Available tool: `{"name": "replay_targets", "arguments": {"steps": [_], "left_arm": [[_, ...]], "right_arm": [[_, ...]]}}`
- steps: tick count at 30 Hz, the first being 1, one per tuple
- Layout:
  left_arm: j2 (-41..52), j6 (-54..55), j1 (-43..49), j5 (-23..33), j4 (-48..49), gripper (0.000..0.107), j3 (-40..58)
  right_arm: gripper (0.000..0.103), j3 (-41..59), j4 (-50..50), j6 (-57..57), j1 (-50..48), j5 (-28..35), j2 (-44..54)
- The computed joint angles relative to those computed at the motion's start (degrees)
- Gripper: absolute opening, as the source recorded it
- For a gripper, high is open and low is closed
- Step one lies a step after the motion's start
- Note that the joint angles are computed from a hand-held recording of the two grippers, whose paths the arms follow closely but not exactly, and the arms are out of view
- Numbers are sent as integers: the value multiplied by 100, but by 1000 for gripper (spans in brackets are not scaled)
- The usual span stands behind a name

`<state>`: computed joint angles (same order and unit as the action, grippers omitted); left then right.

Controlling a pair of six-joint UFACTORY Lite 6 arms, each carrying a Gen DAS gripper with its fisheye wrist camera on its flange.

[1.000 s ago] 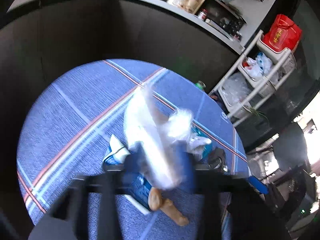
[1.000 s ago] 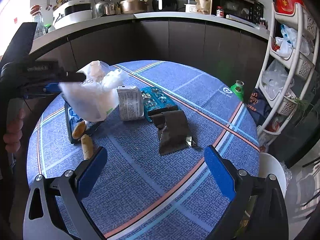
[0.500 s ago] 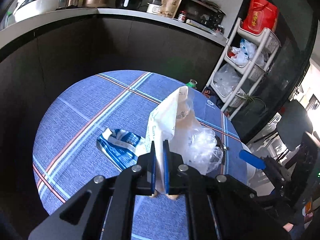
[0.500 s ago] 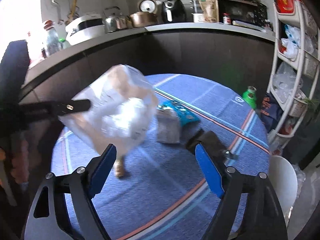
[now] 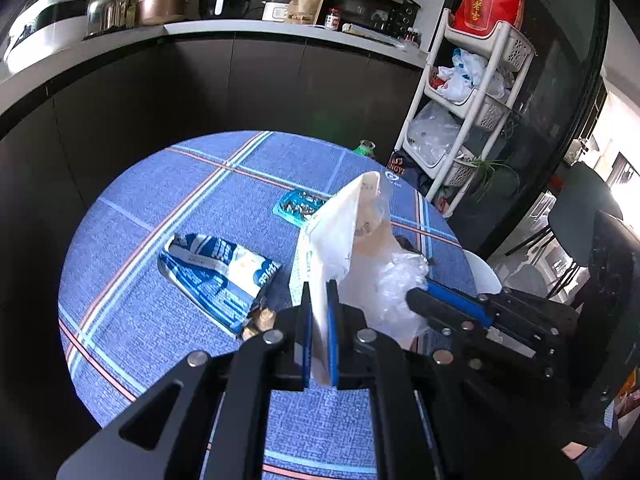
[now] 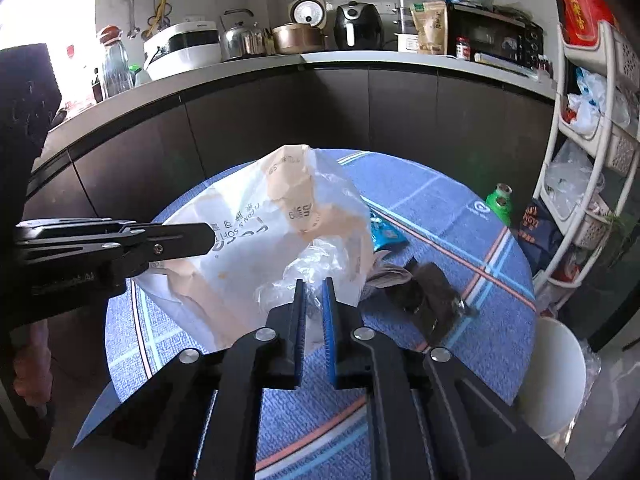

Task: Collect trash
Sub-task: 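Grasp the white plastic bag with the left tool while the right grasps clear plastic, then carry the plastic bag and clear plastic over the bin and release both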

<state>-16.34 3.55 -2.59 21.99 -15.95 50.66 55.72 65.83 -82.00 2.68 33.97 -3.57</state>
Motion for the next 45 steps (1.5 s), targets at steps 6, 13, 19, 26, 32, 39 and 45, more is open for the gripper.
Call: {"name": "replay_targets", "arguments": {"steps": [6, 13, 19, 26, 32, 39, 45], "left_arm": [[77, -693, -198, -3, 592, 7, 37], [154, -1879, -595, 123, 1606, 7, 289], [229, -2917, -1120, 243, 2532, 7, 726], [706, -3444, -1636, 403, 2801, 7, 1738], [1760, -3019, -2118, 487, 2181, 7, 2926], [3583, -2767, -2748, 567, 1806, 7, 4596], [5356, -2577, -3088, 956, 1682, 7, 6468]], "right_arm": [[3, -157, 345, -280, -460, 311, -349], [3, -181, 618, -510, -1539, 908, -658], [3, 1, 726, -799, -2810, 1518, -449], [3, 417, 846, -1076, -3935, 1866, 271], [3, 758, 904, -1271, -4542, 1934, 1006], [3, 1164, 901, -1383, -4898, 1781, 1828], [3, 1654, 862, -1322, -4948, 1562, 2585]]}}
